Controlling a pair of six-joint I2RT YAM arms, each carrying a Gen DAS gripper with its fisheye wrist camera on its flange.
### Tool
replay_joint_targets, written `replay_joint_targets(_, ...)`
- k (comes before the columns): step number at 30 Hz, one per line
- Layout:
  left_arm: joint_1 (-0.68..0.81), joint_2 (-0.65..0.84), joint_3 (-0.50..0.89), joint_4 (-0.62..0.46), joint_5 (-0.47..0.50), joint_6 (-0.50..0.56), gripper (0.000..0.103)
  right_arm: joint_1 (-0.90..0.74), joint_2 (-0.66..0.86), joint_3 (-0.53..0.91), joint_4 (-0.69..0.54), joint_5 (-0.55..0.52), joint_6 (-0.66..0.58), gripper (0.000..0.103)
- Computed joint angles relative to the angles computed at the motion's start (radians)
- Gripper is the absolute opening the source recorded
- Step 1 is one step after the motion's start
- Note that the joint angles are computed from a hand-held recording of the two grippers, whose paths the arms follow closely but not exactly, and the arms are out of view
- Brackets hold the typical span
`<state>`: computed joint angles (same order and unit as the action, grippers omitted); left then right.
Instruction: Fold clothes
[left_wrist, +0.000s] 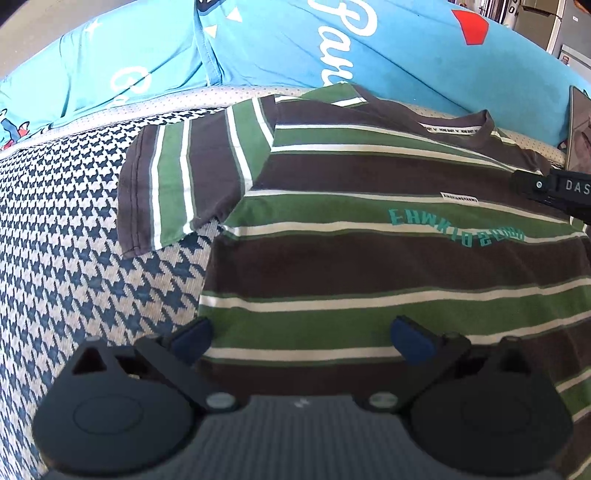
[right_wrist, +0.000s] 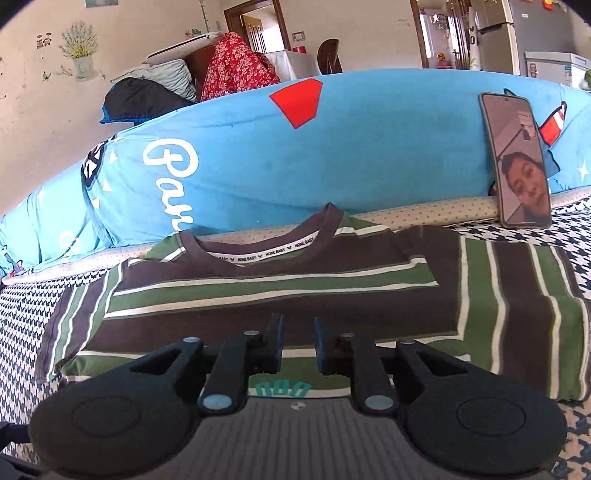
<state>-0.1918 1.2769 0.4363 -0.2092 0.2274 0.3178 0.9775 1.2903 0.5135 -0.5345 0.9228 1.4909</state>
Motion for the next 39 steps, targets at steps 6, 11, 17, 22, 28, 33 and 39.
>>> replay_joint_targets(6, 0.035, 0.041, 0.055, -0.031, 0.022, -0.024, 0.103, -0.095, 0.046, -0.01, 0.192, -0.02, -0.178, 0.017)
replay_joint_targets(11, 0.034, 0.073, 0.081, -0.036, 0.021, -0.036, 0.103, -0.169, 0.111, -0.013, 0.264, -0.068, -0.237, 0.017)
replay_joint_targets(17, 0.029, 0.09, 0.091, -0.04, 0.017, -0.038, 0.103, -0.231, 0.156, -0.028, 0.395, -0.077, -0.324, 0.019)
replay_joint_targets(22, 0.024, 0.1, 0.095, -0.041, 0.009, -0.035, 0.103, -0.279, 0.205, -0.008, 0.48, -0.093, -0.431, 0.025)
replay_joint_targets(28, 0.027, 0.115, 0.105, -0.046, 0.013, -0.039, 0.103, -0.323, 0.115, -0.038, 0.496, -0.108, -0.463, 0.025)
replay_joint_targets(33, 0.034, 0.113, 0.103, -0.05, 0.02, -0.023, 0.103, -0.4, 0.109, -0.09, 0.556, -0.161, -0.468, 0.019)
replay_joint_targets(39, 0.037, 0.129, 0.103, -0.04, 0.014, -0.021, 0.103, -0.493, 0.119, -0.136, 0.696, -0.206, -0.534, 0.011)
